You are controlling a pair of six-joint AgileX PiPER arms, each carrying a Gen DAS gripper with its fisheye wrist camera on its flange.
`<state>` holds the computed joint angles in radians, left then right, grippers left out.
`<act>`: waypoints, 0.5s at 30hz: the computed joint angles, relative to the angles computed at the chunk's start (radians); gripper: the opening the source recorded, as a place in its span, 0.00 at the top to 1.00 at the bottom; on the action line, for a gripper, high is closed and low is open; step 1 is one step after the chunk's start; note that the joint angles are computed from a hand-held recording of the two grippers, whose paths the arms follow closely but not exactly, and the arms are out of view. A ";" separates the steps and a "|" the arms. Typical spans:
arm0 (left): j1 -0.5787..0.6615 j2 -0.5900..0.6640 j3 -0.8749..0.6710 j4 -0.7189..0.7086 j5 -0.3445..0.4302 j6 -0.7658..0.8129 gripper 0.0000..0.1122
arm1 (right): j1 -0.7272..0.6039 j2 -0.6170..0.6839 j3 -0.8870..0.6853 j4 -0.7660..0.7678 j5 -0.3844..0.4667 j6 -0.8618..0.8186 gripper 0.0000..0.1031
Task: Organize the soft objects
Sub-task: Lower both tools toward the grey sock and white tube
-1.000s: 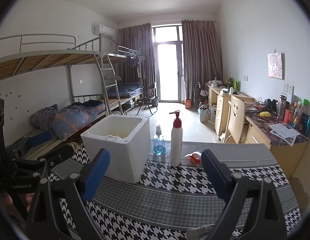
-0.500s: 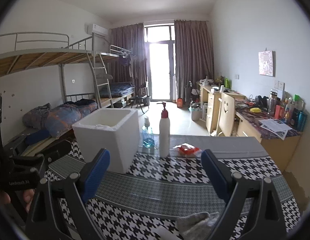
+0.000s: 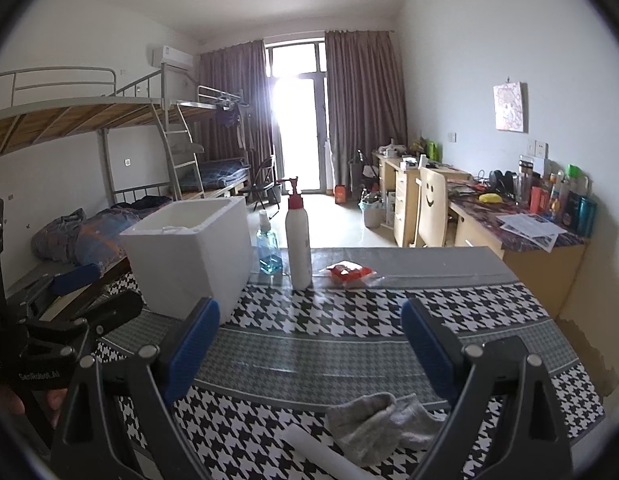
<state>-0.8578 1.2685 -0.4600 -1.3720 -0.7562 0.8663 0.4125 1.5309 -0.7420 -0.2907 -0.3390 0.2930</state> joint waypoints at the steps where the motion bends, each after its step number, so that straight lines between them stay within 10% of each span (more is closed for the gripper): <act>1: -0.003 0.005 -0.001 0.002 0.002 -0.004 0.09 | -0.002 -0.001 0.002 0.000 0.000 0.001 0.08; 15: 0.023 0.073 -0.031 0.077 0.111 -0.065 0.09 | -0.045 0.001 0.046 0.070 -0.004 -0.079 0.08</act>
<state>-0.8352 1.3416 -0.4906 -1.2953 -0.6451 0.8017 0.3679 1.5314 -0.6956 -0.2207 -0.3429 0.2135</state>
